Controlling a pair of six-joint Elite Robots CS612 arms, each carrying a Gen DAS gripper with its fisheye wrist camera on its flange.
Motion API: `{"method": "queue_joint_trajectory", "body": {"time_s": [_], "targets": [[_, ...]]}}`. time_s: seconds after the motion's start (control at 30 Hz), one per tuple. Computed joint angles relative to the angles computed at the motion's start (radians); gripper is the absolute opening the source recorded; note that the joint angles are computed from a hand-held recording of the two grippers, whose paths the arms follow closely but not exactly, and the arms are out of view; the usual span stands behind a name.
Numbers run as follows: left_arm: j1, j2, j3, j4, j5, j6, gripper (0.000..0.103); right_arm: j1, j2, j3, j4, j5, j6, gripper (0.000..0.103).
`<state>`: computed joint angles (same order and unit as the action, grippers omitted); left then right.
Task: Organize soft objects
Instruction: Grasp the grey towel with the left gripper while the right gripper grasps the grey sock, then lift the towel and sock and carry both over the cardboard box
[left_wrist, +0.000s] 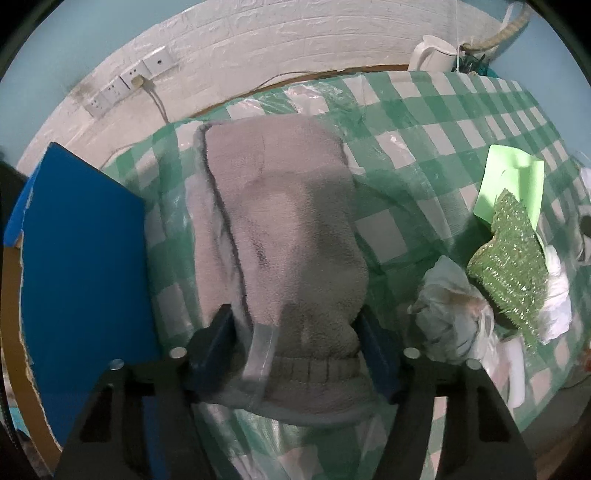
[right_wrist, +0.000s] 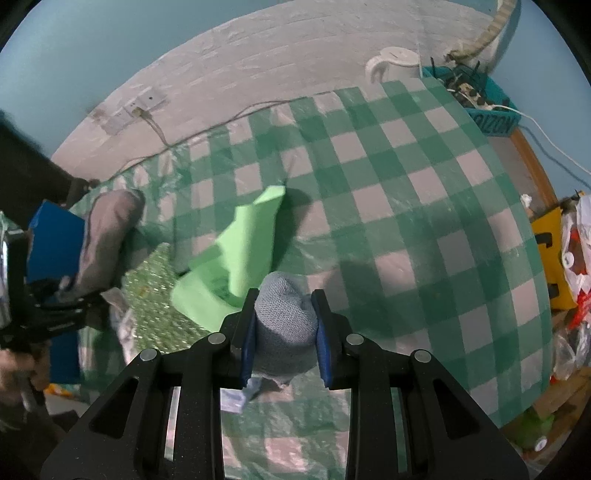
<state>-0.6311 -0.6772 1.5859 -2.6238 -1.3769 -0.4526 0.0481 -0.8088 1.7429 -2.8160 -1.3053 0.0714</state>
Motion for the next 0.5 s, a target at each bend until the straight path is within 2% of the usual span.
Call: {"method": "queue_joint_trajectory", "body": {"time_s": [0.3,0.5], "targets": [[0.016,-0.023,0.049,-0.1,-0.059,-0.015,0.033,0.011,-0.003,-0.009,0.006,0.009,-0.01,0.026],[0.019,-0.034,0.067,-0.142,-0.091,0.001,0.027,0.011,-0.009,-0.009,0.007,0.026,-0.018,0.026]]}}
